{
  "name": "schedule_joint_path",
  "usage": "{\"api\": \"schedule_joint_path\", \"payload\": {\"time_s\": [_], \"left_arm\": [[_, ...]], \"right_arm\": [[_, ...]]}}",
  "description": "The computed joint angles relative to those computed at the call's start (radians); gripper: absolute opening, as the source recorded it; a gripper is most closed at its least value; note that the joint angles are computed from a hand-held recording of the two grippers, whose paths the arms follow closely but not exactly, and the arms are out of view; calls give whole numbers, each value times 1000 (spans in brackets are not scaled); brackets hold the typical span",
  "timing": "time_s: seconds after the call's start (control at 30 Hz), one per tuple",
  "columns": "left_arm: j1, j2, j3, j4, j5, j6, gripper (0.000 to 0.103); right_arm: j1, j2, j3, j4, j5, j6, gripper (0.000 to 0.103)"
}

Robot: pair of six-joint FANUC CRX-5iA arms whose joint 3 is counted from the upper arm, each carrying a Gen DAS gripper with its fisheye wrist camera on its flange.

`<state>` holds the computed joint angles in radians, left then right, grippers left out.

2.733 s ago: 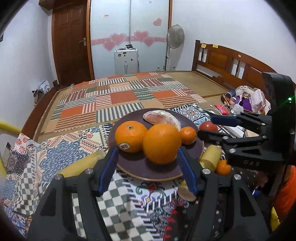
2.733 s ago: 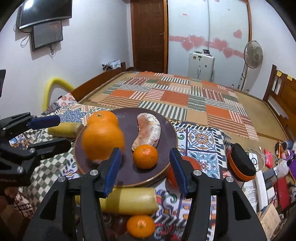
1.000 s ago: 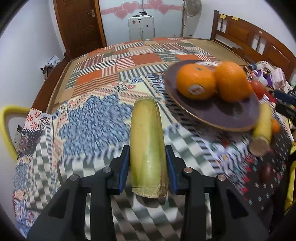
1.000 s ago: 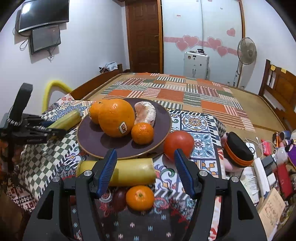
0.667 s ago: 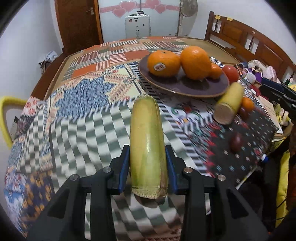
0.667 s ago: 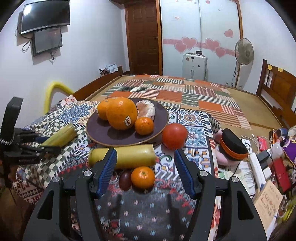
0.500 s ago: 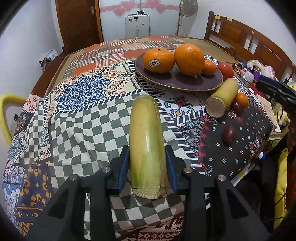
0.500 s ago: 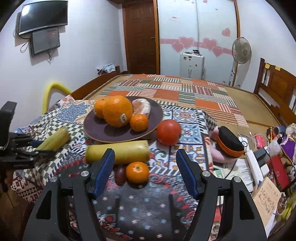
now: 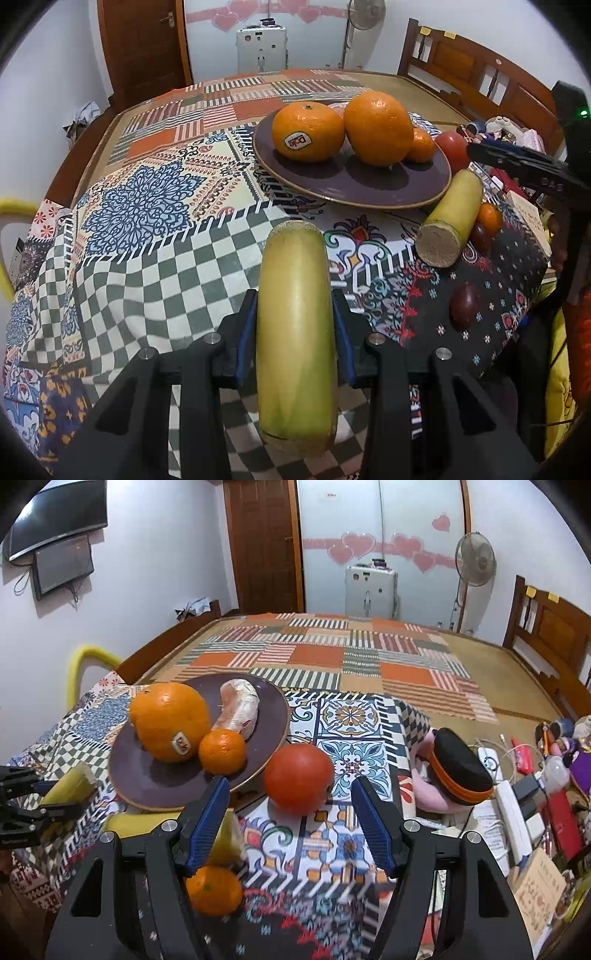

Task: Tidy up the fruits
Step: 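Grasp the yellow-green gourd with the left tool and lift it, then carry the gourd toward the plate with the left tool while the right tool grasps the red tomato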

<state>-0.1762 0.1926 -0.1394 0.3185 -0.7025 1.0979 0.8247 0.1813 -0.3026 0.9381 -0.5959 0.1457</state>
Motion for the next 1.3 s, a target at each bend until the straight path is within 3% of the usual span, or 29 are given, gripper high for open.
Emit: {"api": "schedule_joint_path", "payload": {"time_s": [0.2,0.37,0.57,0.93,1.3], "left_arm": [[12,12,-6,51,25,-23,38],[15,-20,-51,109,93,-61,38],[7,-57,-85,197,151,-130,38],[-35,-41,-65,291,227,-202,38],[-58,14,-4,319,258,-208,38]], "right_arm": [[-8,15,12,-31,17,25,59],[-7,27,32,-65,10,64,49],[-13,32,45,-83,7,77,44],[-17,22,43,-107,28,81,42],[-11,-7,10,6,45,14,42]]}}
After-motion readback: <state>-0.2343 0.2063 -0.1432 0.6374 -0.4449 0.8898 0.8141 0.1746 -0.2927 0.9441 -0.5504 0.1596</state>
